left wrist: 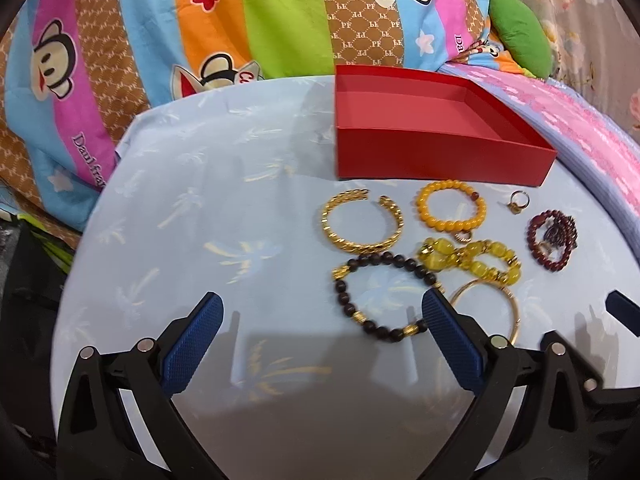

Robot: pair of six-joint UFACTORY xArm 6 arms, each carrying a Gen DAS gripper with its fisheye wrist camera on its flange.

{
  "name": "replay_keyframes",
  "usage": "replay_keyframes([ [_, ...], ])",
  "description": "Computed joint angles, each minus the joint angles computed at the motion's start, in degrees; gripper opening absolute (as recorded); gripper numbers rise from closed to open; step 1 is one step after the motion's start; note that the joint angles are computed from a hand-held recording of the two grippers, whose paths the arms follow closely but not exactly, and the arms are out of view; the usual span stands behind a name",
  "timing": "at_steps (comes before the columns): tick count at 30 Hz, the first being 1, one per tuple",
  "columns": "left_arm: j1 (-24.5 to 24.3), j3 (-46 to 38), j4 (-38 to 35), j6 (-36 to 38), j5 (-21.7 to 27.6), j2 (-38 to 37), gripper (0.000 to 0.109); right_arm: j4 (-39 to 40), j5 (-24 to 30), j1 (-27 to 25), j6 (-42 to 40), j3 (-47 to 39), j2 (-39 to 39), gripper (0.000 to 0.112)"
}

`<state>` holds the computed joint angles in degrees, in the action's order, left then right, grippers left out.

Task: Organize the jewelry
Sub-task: 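Move right tool to the thin gold bangle while left tool approaches the black bead bracelet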

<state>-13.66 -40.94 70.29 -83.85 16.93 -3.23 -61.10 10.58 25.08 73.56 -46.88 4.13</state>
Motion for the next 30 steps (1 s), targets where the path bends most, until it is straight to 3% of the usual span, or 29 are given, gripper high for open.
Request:
replay_keyframes([
  [12, 4.0, 2.9, -2.4, 4.6, -1.2, -3.0, 0.095, 11.6, 1.8, 5.6, -12.0, -7.1, 7.8, 0.076],
  [16, 4.5, 2.7, -3.4, 5.8, -2.3, -2.3, 0.095, 12.4, 1.2, 5.7, -13.1, -8.1, 8.5, 0.059],
  [30, 2.6, -1.5, -6.4, 7.9, -4.5, 3.4, 0.095, 14.4, -0.8, -0.3, -12.6, -1.4, 2.8, 0.059],
])
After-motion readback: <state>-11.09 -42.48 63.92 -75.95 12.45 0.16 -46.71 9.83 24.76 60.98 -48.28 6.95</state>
